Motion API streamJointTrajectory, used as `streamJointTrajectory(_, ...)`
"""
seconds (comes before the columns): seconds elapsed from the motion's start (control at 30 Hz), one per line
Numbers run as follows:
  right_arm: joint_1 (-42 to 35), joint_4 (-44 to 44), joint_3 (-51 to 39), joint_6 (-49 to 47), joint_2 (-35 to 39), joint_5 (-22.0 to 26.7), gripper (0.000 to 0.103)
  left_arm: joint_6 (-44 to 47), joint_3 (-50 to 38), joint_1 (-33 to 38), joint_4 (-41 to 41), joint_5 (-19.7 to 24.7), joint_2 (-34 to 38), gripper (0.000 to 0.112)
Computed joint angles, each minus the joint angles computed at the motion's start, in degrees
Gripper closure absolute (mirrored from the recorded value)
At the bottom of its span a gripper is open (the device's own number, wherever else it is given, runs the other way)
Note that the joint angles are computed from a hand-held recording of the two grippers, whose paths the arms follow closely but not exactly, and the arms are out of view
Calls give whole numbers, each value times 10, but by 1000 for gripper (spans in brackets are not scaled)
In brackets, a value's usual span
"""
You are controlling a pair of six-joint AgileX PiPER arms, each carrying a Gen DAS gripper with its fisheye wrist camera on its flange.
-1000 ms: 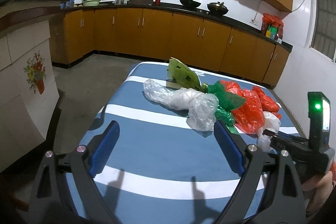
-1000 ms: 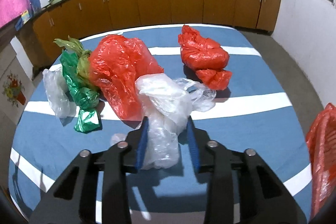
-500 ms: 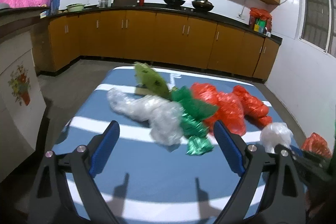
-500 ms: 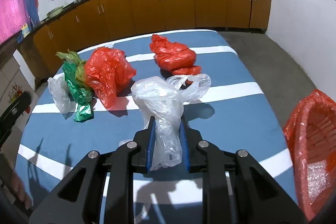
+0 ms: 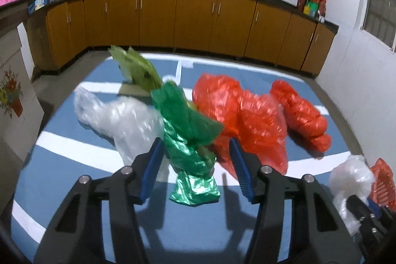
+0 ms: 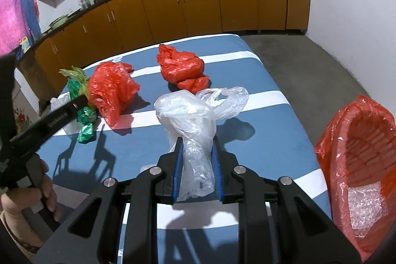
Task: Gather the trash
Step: 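Grasp the clear plastic bag with the right gripper while the left gripper grasps the green bag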
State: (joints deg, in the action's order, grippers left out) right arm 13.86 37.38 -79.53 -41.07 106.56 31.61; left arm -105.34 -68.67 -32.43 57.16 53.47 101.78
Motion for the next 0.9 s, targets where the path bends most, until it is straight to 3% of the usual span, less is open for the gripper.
streamJointTrajectory(0.2,-3,15,1,-11,-2,6,80,56,-20,39,-57,-37,21,65)
streamJointTrajectory(0.3,-5,21,6,-18,-5,7,80,82,-16,56,-79,-62,22,75)
streamJointTrajectory(0.43,-7,23,8,-19,-11,10,80,55,21,53,-55,-99,-2,82)
streamJointTrajectory(0.6,-10,34,17,-29,-28,13,80,2,78,25,-10,-111,-49,82)
streamJointTrajectory(0.73,-14,47,27,-40,-46,16,81,-36,121,-8,20,-96,-95,82)
streamJointTrajectory(0.9,-21,62,43,-53,-71,21,81,-53,142,-62,35,-45,-140,82)
